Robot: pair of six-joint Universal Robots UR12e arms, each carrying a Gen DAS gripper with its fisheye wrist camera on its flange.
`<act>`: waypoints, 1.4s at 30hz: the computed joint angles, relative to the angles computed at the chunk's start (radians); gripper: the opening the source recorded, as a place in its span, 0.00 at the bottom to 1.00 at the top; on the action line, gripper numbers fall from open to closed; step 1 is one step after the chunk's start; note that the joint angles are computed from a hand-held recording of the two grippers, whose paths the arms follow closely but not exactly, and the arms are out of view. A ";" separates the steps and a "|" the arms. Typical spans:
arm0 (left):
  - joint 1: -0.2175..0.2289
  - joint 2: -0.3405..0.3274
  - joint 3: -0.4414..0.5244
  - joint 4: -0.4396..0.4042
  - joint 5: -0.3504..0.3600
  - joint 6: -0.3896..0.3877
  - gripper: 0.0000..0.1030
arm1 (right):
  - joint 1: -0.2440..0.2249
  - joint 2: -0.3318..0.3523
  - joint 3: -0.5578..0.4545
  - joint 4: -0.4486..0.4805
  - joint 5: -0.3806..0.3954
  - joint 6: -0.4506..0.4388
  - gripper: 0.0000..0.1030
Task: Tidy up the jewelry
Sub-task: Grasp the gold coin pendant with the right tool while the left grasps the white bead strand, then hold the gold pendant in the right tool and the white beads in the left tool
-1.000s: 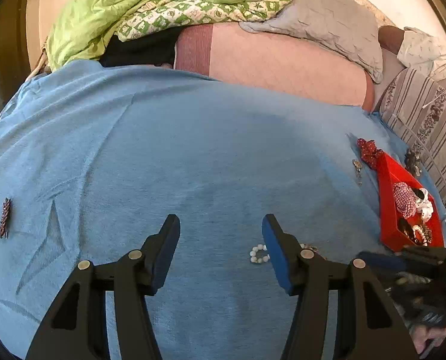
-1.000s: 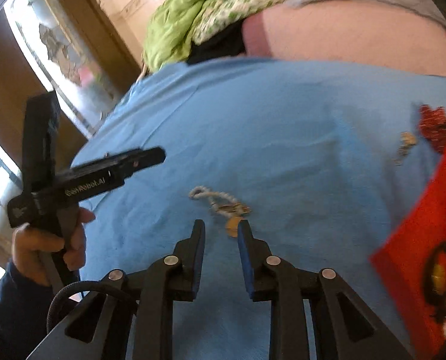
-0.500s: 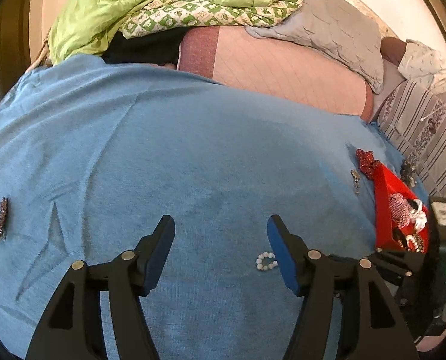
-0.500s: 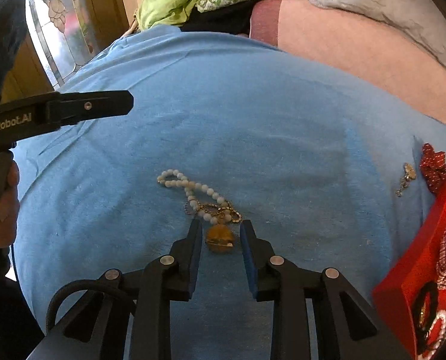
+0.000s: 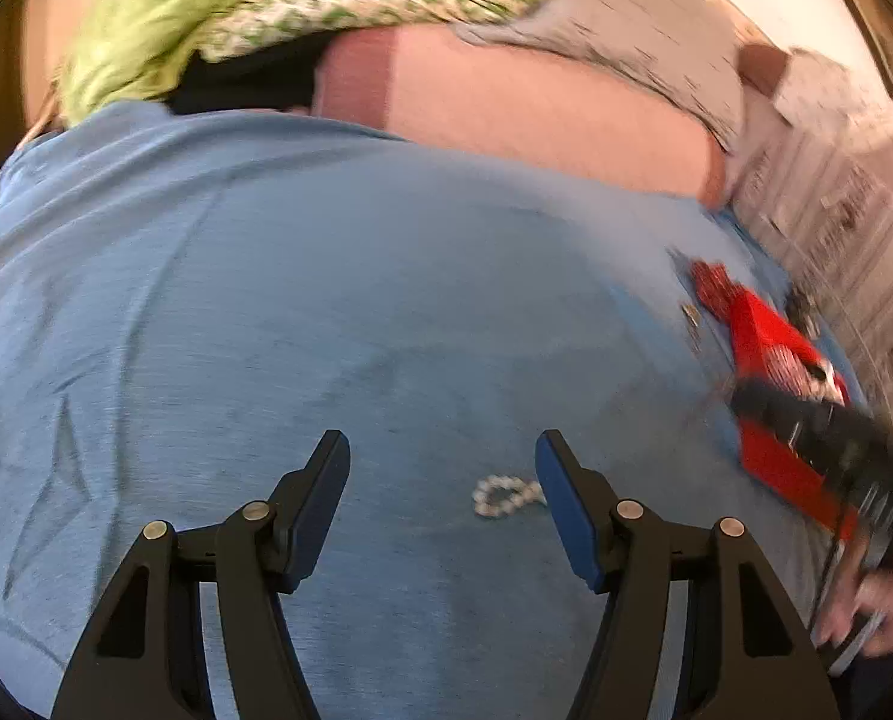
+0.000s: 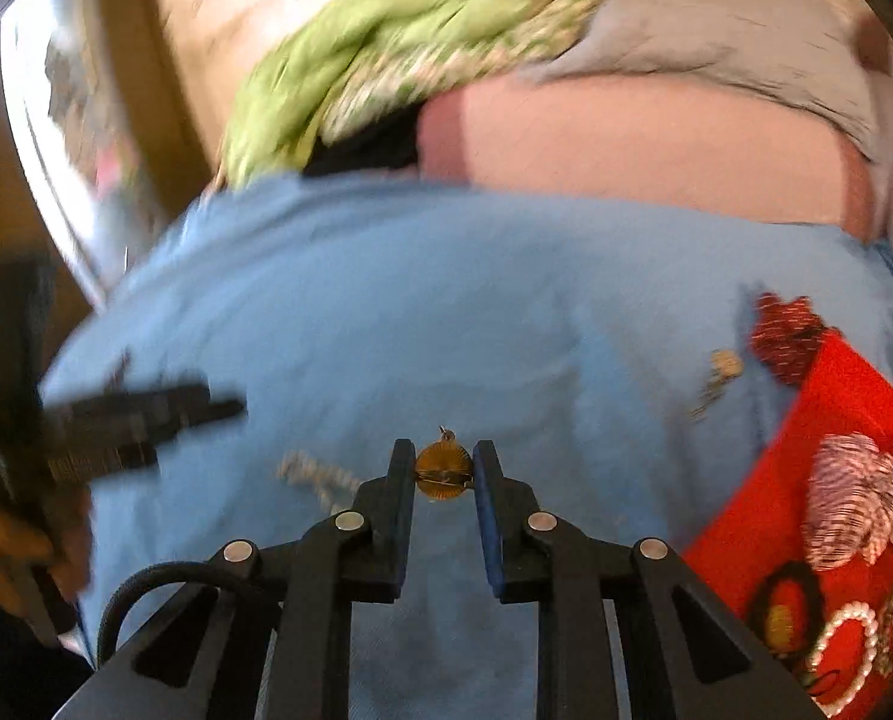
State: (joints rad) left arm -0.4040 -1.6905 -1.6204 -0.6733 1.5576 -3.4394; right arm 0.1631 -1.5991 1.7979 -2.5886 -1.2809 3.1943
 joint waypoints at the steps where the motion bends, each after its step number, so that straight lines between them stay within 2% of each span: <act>1: -0.002 -0.005 0.004 -0.010 -0.019 0.023 0.62 | -0.010 -0.006 0.006 -0.015 0.014 0.017 0.20; 4: -0.016 -0.021 0.022 -0.047 -0.034 0.088 0.62 | -0.026 -0.013 0.012 -0.025 0.039 0.039 0.20; 8: -0.038 -0.042 0.046 -0.089 -0.014 0.166 0.62 | -0.037 -0.014 0.013 -0.006 0.085 0.050 0.20; 11: -0.052 -0.059 0.059 -0.110 0.027 0.199 0.61 | -0.033 -0.012 0.010 -0.010 0.085 0.047 0.21; 12: -0.056 -0.064 0.062 -0.114 0.038 0.206 0.55 | -0.035 -0.014 0.012 -0.010 0.091 0.047 0.21; 13: -0.056 -0.069 0.064 -0.116 0.043 0.204 0.38 | -0.034 -0.015 0.012 -0.008 0.094 0.048 0.21; 14: -0.052 -0.070 0.063 -0.110 0.031 0.196 0.34 | -0.034 -0.017 0.014 -0.008 0.093 0.050 0.21; 15: -0.051 -0.070 0.062 -0.102 0.029 0.184 0.25 | -0.034 -0.018 0.015 -0.009 0.095 0.053 0.21; 16: -0.052 -0.069 0.061 -0.103 0.042 0.181 0.10 | -0.035 -0.018 0.015 -0.010 0.098 0.054 0.21; 18: -0.053 -0.067 0.060 -0.106 0.065 0.173 0.10 | -0.036 -0.018 0.016 -0.010 0.099 0.055 0.21; 21: -0.036 -0.057 0.050 -0.074 0.017 0.136 0.00 | -0.039 -0.021 0.017 -0.012 0.099 0.061 0.21; 27: -0.005 -0.023 0.011 0.051 -0.047 0.079 0.00 | -0.042 -0.024 0.022 -0.031 0.102 0.077 0.21; 30: 0.004 -0.022 0.018 0.023 -0.078 0.096 0.00 | -0.042 -0.024 0.021 -0.030 0.101 0.077 0.21; 32: -0.002 -0.027 0.027 -0.010 -0.069 0.120 0.06 | -0.042 -0.023 0.019 -0.024 0.103 0.075 0.21; 33: -0.007 -0.031 0.034 -0.029 -0.059 0.137 0.22 | -0.041 -0.023 0.019 -0.023 0.102 0.076 0.21; 34: -0.015 -0.036 0.040 -0.043 -0.040 0.153 0.48 | -0.041 -0.022 0.018 -0.022 0.103 0.077 0.21; 35: -0.025 -0.040 0.043 -0.041 -0.010 0.169 0.55 | -0.041 -0.021 0.016 -0.018 0.107 0.075 0.21; 39: -0.034 -0.056 0.056 -0.049 0.015 0.214 0.55 | -0.039 -0.020 0.013 -0.007 0.113 0.066 0.21; 41: -0.041 -0.071 0.067 -0.054 0.042 0.235 0.50 | -0.037 -0.020 0.014 -0.004 0.111 0.065 0.21; 42: -0.043 -0.081 0.075 -0.065 0.046 0.254 0.41 | -0.038 -0.020 0.015 -0.003 0.114 0.066 0.21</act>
State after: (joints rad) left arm -0.4470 -1.7718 -1.5457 -0.7382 1.6035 -3.1851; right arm 0.1255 -1.6193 1.8124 -2.5917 -1.1666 3.2599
